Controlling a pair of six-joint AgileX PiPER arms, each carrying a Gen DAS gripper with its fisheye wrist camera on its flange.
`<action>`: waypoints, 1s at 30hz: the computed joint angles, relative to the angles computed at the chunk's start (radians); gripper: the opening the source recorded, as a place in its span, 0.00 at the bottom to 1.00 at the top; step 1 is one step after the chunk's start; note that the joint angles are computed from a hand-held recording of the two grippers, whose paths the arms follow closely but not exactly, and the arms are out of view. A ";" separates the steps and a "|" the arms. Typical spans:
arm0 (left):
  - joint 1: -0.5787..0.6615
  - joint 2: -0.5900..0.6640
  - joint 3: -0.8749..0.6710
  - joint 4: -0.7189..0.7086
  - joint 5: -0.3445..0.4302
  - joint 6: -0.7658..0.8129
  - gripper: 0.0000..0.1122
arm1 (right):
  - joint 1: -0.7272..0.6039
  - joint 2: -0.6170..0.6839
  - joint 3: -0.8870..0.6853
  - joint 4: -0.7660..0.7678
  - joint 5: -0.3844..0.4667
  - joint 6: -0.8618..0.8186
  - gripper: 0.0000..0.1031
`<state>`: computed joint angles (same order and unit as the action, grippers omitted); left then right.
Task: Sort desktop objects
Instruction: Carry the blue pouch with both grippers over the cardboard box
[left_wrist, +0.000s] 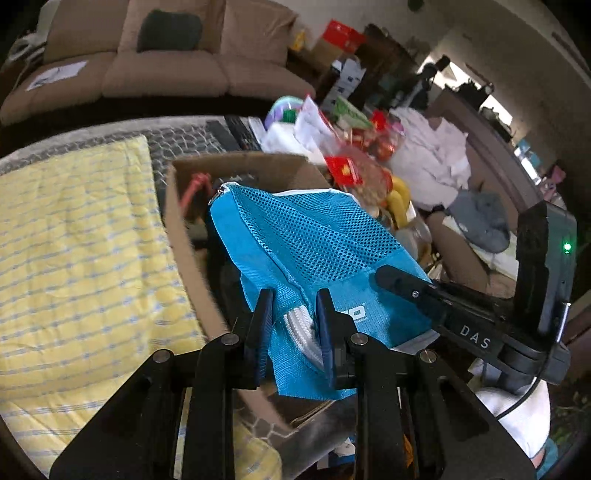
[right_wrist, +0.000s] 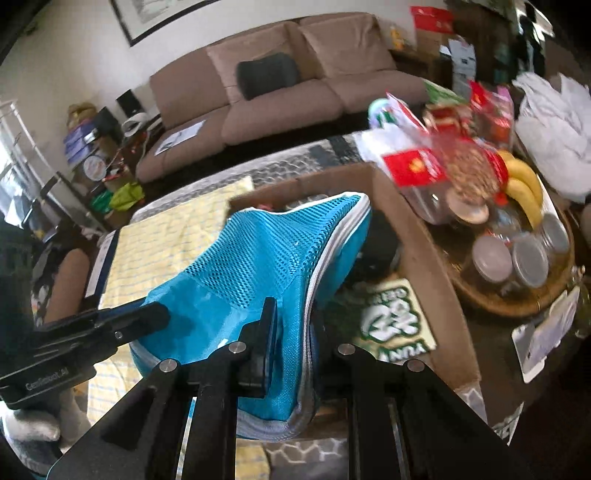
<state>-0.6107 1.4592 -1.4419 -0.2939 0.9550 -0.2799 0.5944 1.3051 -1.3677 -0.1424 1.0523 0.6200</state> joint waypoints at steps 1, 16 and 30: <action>-0.020 0.015 0.003 0.007 -0.011 -0.011 0.19 | -0.031 -0.017 0.031 0.022 -0.013 -0.025 0.15; -0.089 0.256 -0.187 0.079 0.028 -0.022 0.19 | -0.104 -0.149 0.329 0.155 -0.128 -0.087 0.15; -0.056 0.502 -0.447 0.036 0.132 0.099 0.17 | -0.012 -0.033 0.345 0.271 -0.228 -0.088 0.19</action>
<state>-0.6663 1.9612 -1.8893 -0.2581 1.0869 -0.1811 0.5821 1.2725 -1.0228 0.1283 0.8239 0.5317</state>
